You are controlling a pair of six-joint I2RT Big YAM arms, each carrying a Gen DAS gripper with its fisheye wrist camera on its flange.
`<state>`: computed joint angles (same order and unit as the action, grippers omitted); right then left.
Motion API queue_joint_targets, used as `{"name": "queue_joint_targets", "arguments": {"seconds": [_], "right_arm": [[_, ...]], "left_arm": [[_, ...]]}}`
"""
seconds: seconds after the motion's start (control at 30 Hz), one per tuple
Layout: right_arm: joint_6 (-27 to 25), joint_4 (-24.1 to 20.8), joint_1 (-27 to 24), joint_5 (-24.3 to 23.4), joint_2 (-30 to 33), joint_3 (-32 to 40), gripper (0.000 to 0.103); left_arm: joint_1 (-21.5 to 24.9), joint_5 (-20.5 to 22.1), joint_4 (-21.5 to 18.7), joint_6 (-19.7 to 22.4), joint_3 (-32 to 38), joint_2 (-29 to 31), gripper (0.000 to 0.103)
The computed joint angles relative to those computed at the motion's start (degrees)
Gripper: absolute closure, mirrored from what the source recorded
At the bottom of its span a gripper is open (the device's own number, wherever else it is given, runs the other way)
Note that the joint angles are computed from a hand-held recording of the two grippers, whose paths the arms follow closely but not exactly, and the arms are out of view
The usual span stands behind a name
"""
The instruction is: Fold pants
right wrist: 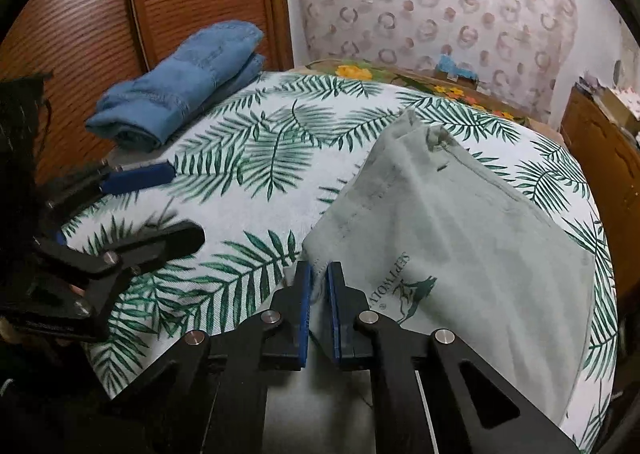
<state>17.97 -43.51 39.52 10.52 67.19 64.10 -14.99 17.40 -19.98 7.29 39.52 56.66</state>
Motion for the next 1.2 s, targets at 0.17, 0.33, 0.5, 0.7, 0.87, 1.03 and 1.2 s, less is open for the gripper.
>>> {"name": "queue_joint_targets", "arguments": {"seconds": [0.17, 0.33, 0.5, 0.7, 0.87, 1.03, 1.2], "right_arm": [[-0.1, 0.3, -0.1, 1.4, -1.7, -0.2, 0.1], [-0.3, 0.3, -0.9, 3.1, -3.0, -0.3, 0.1], [-1.0, -0.5, -3.6, 3.6, -4.4, -0.3, 0.1], [-1.5, -1.3, -7.3, 4.7, -4.7, 0.3, 0.1], [-1.1, -1.7, -8.9, 6.6, -4.5, 0.6, 0.1], [1.0, -2.2, -9.7, 6.6, -3.0, 0.7, 0.1], [1.9, -3.0, -10.4, 6.3, -1.9, 1.9, 0.1]], "left_arm": [[-0.1, 0.0, -0.1, 0.1, 0.3, 0.5, 0.026], [0.2, 0.3, 0.0, 0.5, 0.3, 1.1, 0.026], [0.3, 0.4, -0.3, 0.7, 0.4, 1.4, 0.026], [0.5, 0.6, -0.5, 0.8, 0.4, 1.4, 0.026], [0.3, 0.5, -0.6, 0.8, 0.4, 1.3, 0.026], [0.4, 0.6, -0.8, 0.9, 0.6, 1.4, 0.026], [0.4, 0.6, -0.9, 1.0, 0.6, 1.5, 0.026]]}}
